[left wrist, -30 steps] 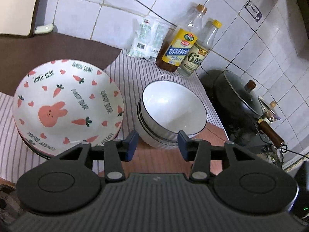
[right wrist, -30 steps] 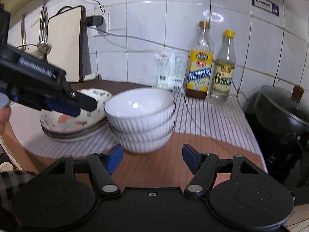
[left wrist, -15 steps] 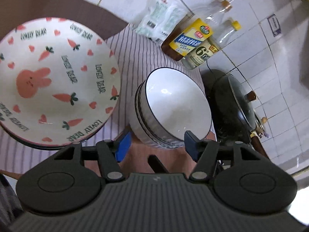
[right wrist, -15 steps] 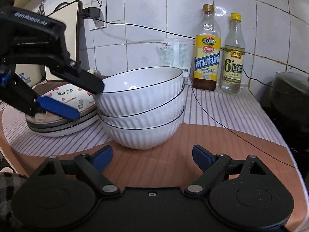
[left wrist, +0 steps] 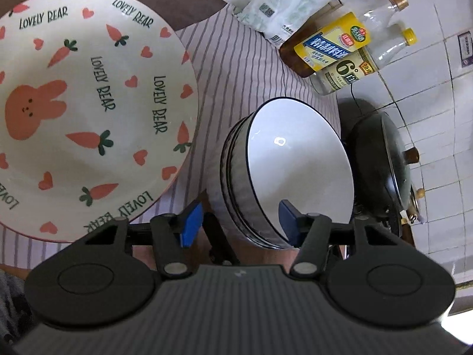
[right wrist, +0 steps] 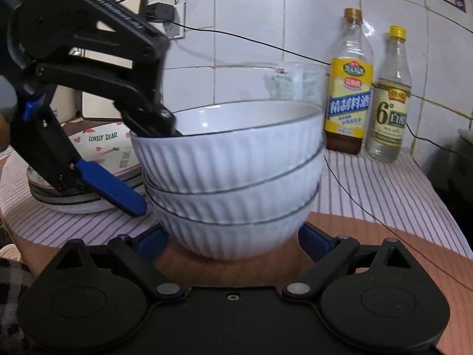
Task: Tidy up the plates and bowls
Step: 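Grasp the rim of the three-bowl stack with the left gripper, then lift the bowl stack with the left gripper and lower it onto the bunny plate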
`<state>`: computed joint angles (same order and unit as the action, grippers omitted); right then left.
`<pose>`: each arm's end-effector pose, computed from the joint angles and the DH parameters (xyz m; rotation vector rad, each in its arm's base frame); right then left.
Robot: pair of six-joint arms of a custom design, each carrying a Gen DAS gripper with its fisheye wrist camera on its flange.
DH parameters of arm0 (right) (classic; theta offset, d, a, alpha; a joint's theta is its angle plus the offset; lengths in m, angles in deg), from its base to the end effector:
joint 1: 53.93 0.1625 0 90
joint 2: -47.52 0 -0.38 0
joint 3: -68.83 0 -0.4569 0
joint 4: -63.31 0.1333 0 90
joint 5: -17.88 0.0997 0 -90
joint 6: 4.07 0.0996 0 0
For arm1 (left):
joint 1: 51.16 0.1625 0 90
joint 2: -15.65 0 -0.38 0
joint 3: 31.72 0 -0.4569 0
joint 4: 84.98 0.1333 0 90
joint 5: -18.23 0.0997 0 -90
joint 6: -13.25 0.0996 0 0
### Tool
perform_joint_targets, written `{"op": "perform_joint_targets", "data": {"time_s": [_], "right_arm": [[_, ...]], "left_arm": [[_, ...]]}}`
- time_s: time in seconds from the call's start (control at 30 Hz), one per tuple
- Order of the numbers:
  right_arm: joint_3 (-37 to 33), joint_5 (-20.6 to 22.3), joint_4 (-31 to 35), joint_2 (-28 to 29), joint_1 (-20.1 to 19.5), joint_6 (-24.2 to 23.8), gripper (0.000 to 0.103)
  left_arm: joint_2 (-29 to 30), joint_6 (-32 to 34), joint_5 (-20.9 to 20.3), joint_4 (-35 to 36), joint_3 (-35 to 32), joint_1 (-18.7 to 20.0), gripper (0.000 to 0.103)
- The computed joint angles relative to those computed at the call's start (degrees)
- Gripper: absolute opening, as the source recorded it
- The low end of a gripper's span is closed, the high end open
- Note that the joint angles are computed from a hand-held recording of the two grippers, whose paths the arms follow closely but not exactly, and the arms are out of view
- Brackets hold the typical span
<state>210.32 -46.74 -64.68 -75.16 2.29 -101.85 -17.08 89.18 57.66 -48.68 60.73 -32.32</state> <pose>-0.0489 -0.3896 0.2828 1.6376 -2.4115 0.8001 -0.3526 -0.3424 -0.0791 -0.7069 2.6323 -1.2800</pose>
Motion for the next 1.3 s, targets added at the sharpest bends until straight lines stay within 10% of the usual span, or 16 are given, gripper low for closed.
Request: {"op": "perform_joint_targets", "data": {"time_s": [0.3,1.3], "right_arm": [[-2.1,-1.5,0.6,3.5,1.4,1.7,0.097],[3.0,0.4,-2.1,-2.9,-0.8,3.5,0.092]], "left_arm": [[2.8,-2.4,1.4,6.1,-4.4,1.9,0.038],[5.1,0.2,-0.1,9.0,-6.0,0.5,0.037]]}}
